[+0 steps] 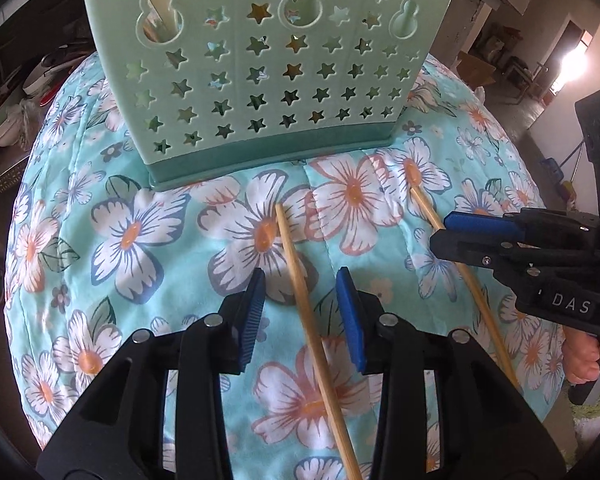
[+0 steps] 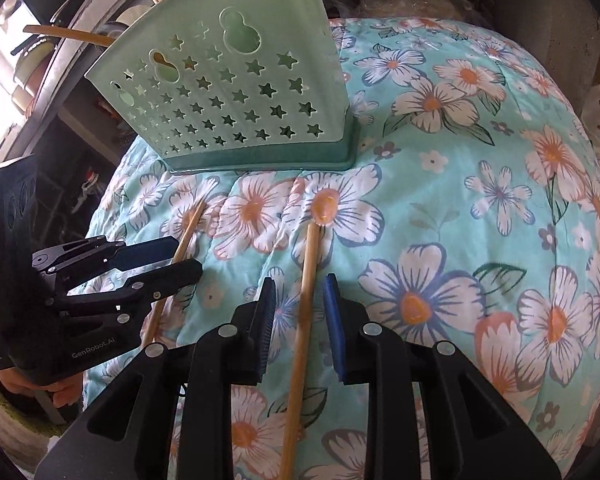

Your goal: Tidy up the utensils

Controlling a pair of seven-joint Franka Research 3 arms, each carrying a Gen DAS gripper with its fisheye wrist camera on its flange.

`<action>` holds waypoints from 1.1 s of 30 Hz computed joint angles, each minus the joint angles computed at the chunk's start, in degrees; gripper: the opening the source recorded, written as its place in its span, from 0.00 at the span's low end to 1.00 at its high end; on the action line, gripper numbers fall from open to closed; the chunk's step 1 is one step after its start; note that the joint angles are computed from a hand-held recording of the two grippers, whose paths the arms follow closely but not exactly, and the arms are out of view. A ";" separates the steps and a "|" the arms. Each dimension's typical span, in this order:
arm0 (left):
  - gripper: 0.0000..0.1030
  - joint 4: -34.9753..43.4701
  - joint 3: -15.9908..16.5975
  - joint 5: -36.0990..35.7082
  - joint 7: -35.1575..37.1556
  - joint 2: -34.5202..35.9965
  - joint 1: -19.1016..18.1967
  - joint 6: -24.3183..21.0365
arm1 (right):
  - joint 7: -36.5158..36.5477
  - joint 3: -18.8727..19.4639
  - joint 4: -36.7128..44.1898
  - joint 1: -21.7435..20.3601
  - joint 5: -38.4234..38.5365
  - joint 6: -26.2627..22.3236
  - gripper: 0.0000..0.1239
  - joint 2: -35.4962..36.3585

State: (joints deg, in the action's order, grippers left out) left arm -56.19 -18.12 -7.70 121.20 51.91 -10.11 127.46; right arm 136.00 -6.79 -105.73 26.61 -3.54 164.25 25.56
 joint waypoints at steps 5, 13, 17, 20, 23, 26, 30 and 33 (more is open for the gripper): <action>0.24 2.54 0.91 1.45 -0.63 1.66 -1.23 -0.03 | 0.29 -0.56 3.39 0.36 -0.73 -1.82 0.16 2.33; 0.09 -4.96 1.22 4.34 -0.32 -1.66 -1.77 8.37 | 0.24 -0.56 2.88 0.27 -0.61 -1.54 0.07 2.27; 0.08 -5.99 1.27 5.71 -0.50 -2.07 -2.00 9.64 | -0.15 -0.27 3.25 0.05 -0.79 -2.71 0.07 2.19; 0.09 -5.01 1.70 7.05 -0.98 -1.56 -2.83 9.14 | -0.53 0.19 3.74 -0.46 -0.34 -3.45 0.07 2.32; 0.09 -5.70 1.82 7.85 -1.16 -1.85 -3.14 9.70 | -0.56 0.13 4.96 -0.40 -0.70 -4.58 0.07 2.94; 0.09 -5.77 1.93 8.61 -1.79 -1.62 -3.85 10.64 | -0.29 0.12 5.49 -0.38 -0.85 -4.84 0.07 3.53; 0.09 -7.41 2.02 9.50 -2.24 -2.36 -4.06 12.53 | -0.02 0.45 4.89 -0.66 0.00 -3.19 0.06 3.44; 0.07 -9.25 1.66 9.72 -3.06 -3.20 -4.14 14.17 | -0.42 0.84 3.63 -1.03 0.99 -1.69 0.06 2.67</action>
State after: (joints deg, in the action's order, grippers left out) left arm -65.44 -16.46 2.02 118.13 48.71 -14.25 141.62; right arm 135.58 -5.95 -102.10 25.59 -2.55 162.56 28.23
